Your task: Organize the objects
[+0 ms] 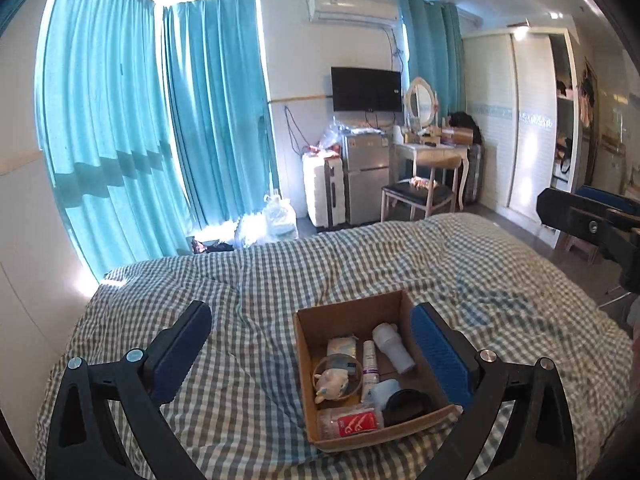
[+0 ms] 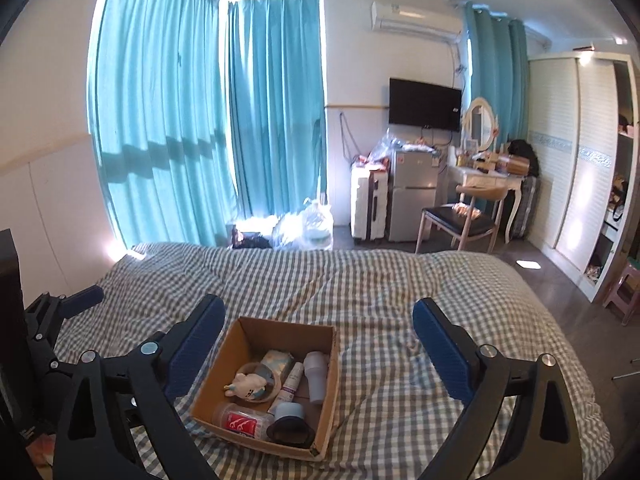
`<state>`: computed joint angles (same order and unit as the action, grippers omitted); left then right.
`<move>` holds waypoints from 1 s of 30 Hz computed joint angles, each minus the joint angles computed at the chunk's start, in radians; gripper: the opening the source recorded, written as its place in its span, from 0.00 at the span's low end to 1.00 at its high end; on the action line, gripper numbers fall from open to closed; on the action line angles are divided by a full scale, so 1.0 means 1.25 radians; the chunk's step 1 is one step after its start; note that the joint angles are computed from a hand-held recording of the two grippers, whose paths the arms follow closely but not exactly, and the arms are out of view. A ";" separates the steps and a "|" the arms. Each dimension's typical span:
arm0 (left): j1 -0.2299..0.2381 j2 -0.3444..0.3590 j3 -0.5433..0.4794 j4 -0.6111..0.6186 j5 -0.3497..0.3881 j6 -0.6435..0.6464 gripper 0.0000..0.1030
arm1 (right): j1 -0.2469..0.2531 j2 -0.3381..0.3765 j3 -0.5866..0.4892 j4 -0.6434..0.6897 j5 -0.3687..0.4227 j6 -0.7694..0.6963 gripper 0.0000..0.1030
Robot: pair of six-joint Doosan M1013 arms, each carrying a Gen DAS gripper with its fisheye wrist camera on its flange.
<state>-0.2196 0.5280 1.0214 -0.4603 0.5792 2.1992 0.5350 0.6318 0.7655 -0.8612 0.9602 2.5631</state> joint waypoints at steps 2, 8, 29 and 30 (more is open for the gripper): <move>0.002 -0.025 0.031 -0.015 -0.021 0.016 1.00 | 0.013 -0.022 0.027 -0.035 0.001 0.031 0.96; 0.012 -0.087 0.105 -0.073 -0.069 0.050 1.00 | 0.048 -0.076 0.113 -0.159 -0.009 0.137 0.97; 0.029 -0.151 0.348 -0.475 -0.308 0.413 1.00 | 0.063 -0.121 0.367 -0.341 -0.101 0.428 0.98; 0.028 -0.148 0.347 -0.442 -0.308 0.379 1.00 | 0.064 -0.117 0.368 -0.345 -0.091 0.430 0.98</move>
